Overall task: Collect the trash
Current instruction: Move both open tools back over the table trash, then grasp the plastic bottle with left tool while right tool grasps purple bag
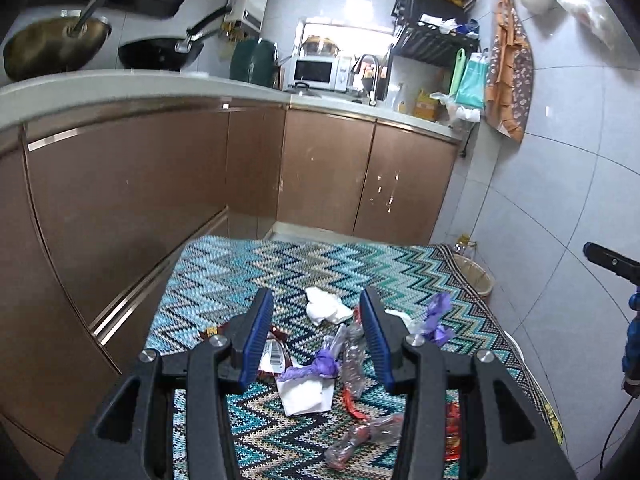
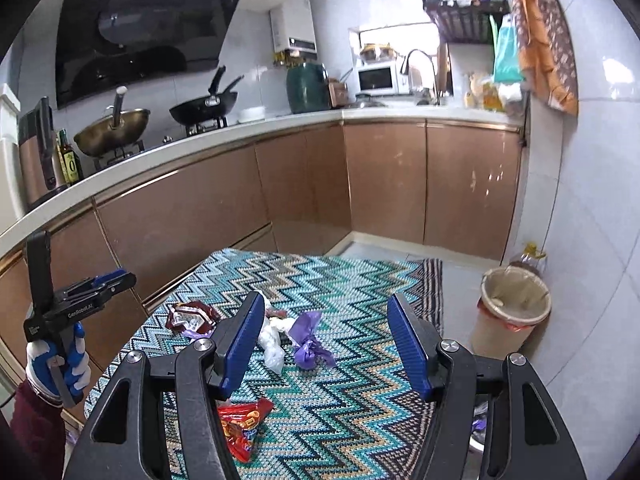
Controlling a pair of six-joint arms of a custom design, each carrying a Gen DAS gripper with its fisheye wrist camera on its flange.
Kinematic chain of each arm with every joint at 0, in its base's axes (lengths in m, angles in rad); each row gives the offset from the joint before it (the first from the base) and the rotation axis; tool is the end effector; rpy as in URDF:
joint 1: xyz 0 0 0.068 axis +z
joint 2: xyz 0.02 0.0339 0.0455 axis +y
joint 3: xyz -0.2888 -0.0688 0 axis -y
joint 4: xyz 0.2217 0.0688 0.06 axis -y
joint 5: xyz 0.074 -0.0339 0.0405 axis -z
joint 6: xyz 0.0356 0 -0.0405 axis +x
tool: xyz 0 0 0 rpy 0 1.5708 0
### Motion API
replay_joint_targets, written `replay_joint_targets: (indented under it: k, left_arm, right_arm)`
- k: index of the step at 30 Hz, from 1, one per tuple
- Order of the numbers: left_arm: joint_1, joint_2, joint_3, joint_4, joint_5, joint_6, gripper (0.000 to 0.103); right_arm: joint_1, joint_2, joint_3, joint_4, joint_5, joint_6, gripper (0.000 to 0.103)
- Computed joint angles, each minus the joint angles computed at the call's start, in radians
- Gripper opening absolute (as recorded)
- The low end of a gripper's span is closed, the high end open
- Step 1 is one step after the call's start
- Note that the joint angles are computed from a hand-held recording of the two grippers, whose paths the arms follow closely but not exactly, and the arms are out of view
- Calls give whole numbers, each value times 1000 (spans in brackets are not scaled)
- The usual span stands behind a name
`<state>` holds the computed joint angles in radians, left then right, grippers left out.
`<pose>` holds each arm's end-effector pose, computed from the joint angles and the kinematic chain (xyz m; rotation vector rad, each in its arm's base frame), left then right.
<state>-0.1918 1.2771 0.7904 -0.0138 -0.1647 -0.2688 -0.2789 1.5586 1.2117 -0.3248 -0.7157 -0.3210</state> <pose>0.2526 -0.0431 0.2869 -0.1803 2.0580 -0.1134 0.3182 -0.0668 0.3206 -0.4142 2.0480 0.4415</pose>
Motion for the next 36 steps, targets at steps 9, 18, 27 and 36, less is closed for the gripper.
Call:
replay_joint_targets:
  k: [9,18,27,36]
  left_arm:
    - [89,107,-105,188,204,-8,43]
    - [-10,348,37,162,267,59,43]
    - [-24,567,236,26,251,86,42]
    - [-8,643,312,-33,270,76,37]
  right_arm:
    - [86,175,55,34,49,7,63]
    - [174,359,136,3,53,-51,63]
    - [234,516,244,-50,83,-124,63]
    - [288,657,362,-98,90,-155,63]
